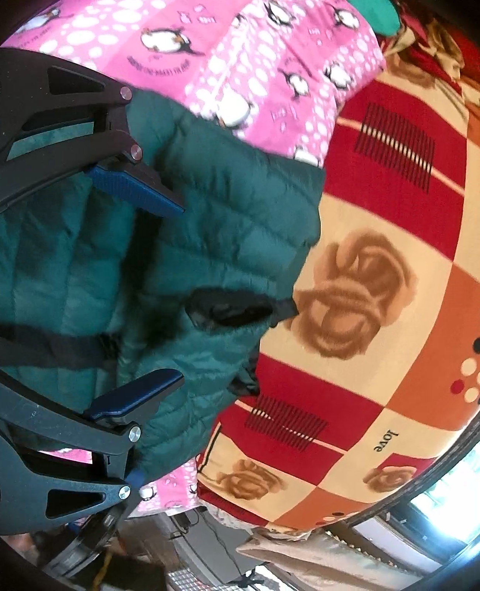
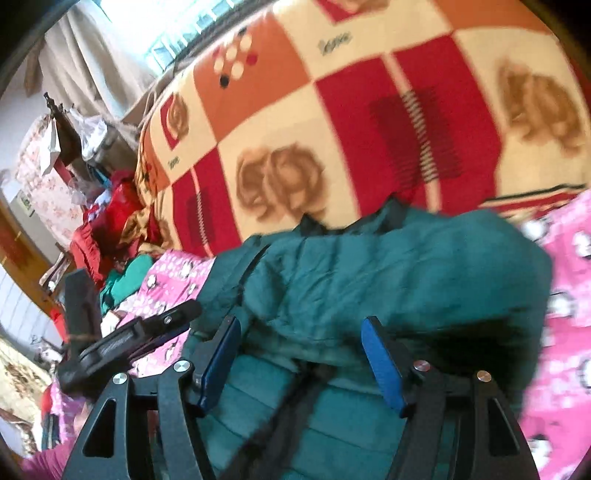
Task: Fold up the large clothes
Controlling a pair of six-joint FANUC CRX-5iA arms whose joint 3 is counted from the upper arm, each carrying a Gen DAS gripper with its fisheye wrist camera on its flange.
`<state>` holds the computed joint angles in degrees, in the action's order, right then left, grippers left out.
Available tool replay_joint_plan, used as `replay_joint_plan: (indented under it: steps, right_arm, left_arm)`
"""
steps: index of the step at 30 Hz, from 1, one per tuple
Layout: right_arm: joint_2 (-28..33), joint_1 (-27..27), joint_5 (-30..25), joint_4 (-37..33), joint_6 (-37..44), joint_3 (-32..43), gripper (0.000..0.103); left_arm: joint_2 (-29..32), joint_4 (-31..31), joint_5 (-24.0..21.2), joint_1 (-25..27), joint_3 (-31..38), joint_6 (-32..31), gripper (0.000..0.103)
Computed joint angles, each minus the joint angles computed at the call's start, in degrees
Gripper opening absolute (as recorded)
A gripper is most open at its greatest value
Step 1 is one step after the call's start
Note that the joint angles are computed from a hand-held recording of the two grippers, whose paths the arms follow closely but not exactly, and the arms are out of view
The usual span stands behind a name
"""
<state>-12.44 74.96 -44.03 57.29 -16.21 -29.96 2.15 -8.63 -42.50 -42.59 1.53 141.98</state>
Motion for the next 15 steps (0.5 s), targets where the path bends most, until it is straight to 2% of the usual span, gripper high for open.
replay_joint_plan:
  steps: [3,7,10,11,12,13,15]
  right_arm:
    - [-4.53,2.60,-5.88,2.45,-2.97,-2.84,0.066]
    - [-9.78,5.62,-12.96,4.36,-7.29,-6.65,0.073]
    - [-12.40,6.82,-16.94,4.11,-9.49,-8.78,0.073]
    - [-13.08,6.96,-17.66,4.03,-10.35,-9.52,0.073]
    - [-13.56,6.84,-18.01,3.87,-11.02,-10.08,0.073]
    - [-13.97,6.38,-18.00,3.53,-11.92,-10.89,0.073]
    - [-14.33,5.48,-17.49,2.43,-12.30,-11.64,0.073]
  left_arm:
    - [3.68,0.76,-2.40,-0.14,3.80,-0.19,0.085]
    - [9.25,-0.33,-6.52,-0.95,9.62,1.42,0.085]
    - [11.87,0.13,-7.17,-1.11,11.69,0.20,0.083]
    - [12.41,-0.81,-6.92,-1.51,12.38,-0.25,0.076]
    - [12.92,-1.67,-7.22,-1.87,13.13,-0.61,0.046]
    - [14.15,-2.54,-9.54,-2.25,15.21,-1.46,0.028]
    - [15.11,-3.05,-10.90,-2.44,17.13,-3.40,0.023]
